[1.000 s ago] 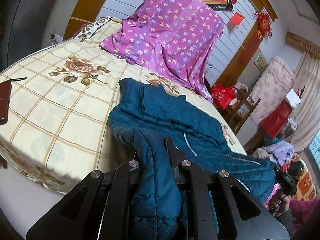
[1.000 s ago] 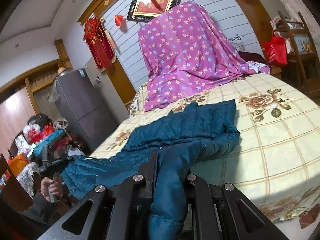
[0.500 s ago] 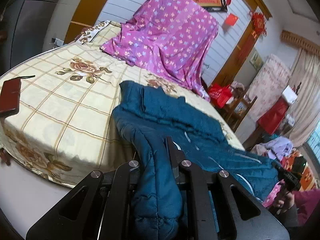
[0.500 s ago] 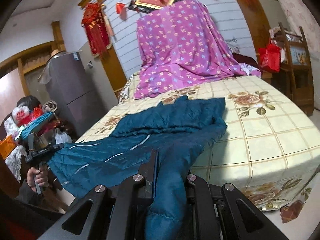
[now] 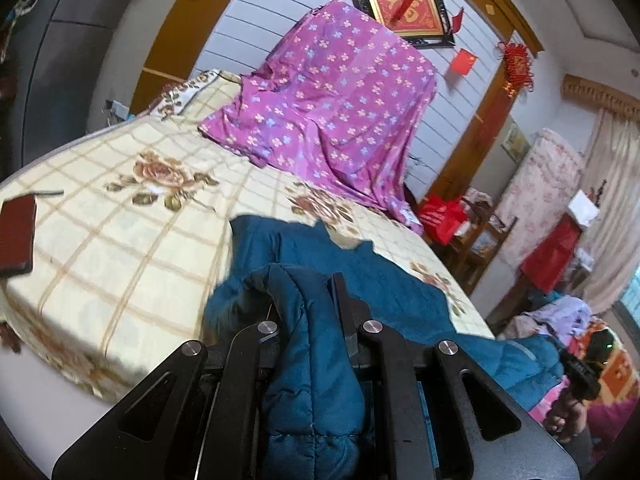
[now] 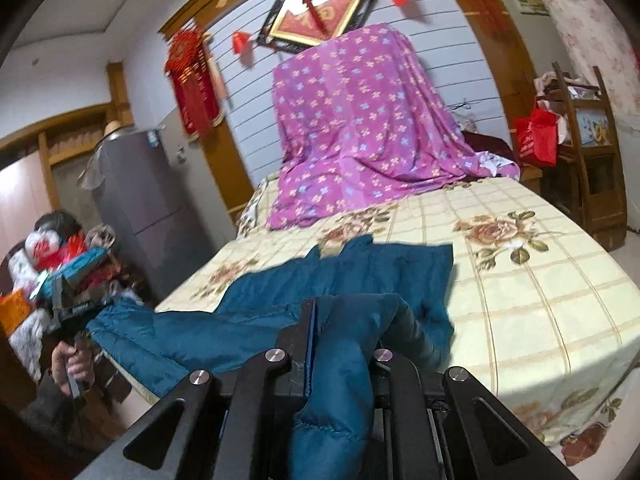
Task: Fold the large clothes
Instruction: 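Lift the hem with both tools and fold it toward the hood, then lay the folded hem onto the jacket and open both tools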
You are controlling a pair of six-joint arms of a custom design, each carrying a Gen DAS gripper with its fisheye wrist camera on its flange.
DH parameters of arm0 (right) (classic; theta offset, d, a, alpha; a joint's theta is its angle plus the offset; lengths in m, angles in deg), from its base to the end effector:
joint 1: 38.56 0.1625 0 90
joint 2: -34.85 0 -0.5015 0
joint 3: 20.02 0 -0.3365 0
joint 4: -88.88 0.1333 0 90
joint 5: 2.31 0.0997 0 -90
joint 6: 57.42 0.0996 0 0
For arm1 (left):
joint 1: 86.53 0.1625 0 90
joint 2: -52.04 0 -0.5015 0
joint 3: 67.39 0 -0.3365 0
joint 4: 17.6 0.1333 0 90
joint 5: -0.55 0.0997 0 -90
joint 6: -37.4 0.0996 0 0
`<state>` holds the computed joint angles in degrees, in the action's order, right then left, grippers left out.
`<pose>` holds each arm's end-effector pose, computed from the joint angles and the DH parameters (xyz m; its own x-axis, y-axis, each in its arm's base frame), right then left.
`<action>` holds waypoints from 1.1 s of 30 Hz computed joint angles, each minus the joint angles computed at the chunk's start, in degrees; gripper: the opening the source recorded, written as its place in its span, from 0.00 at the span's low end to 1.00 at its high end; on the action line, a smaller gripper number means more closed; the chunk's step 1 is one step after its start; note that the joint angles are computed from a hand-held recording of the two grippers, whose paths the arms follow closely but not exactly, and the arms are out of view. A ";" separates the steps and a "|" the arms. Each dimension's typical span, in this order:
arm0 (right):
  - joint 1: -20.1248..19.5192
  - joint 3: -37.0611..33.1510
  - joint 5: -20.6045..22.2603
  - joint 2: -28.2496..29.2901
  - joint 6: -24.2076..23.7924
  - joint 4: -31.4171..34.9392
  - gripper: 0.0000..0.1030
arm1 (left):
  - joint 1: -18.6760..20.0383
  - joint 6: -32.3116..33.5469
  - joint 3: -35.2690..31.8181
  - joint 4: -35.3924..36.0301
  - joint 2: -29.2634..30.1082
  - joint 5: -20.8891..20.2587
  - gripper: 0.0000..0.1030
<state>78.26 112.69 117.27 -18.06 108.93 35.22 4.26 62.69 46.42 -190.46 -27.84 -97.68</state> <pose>0.2537 -0.3153 0.1037 -0.9016 -0.0898 0.4232 -0.4235 0.3828 -0.8210 0.1260 -0.5054 0.4788 -0.9000 0.3659 -0.2370 0.4152 0.5537 -0.7218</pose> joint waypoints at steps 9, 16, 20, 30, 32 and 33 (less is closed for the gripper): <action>-5.15 -18.42 3.17 2.31 -4.02 10.01 0.10 | -6.14 -4.94 -13.16 -2.07 12.75 9.78 0.10; -9.74 -32.61 3.52 6.61 -2.07 16.68 0.10 | -8.29 -7.82 -28.25 2.34 24.49 16.10 0.10; -12.28 -39.22 2.97 9.79 -1.48 18.25 0.10 | -8.60 -9.28 -35.62 4.86 30.33 19.87 0.10; -19.88 -45.20 -1.39 15.44 3.25 21.56 0.10 | -7.15 -6.65 -44.52 5.81 41.52 27.34 0.11; -20.64 -46.54 -2.01 15.77 4.32 24.01 0.10 | -6.76 -7.46 -45.43 5.99 42.62 27.16 0.11; -20.82 -47.20 -2.11 15.92 4.62 25.01 0.10 | -6.53 -7.90 -46.04 6.43 43.07 26.77 0.11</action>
<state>57.44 65.49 115.16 -2.15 113.55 60.23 -2.27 54.78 0.38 -184.02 15.23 -70.92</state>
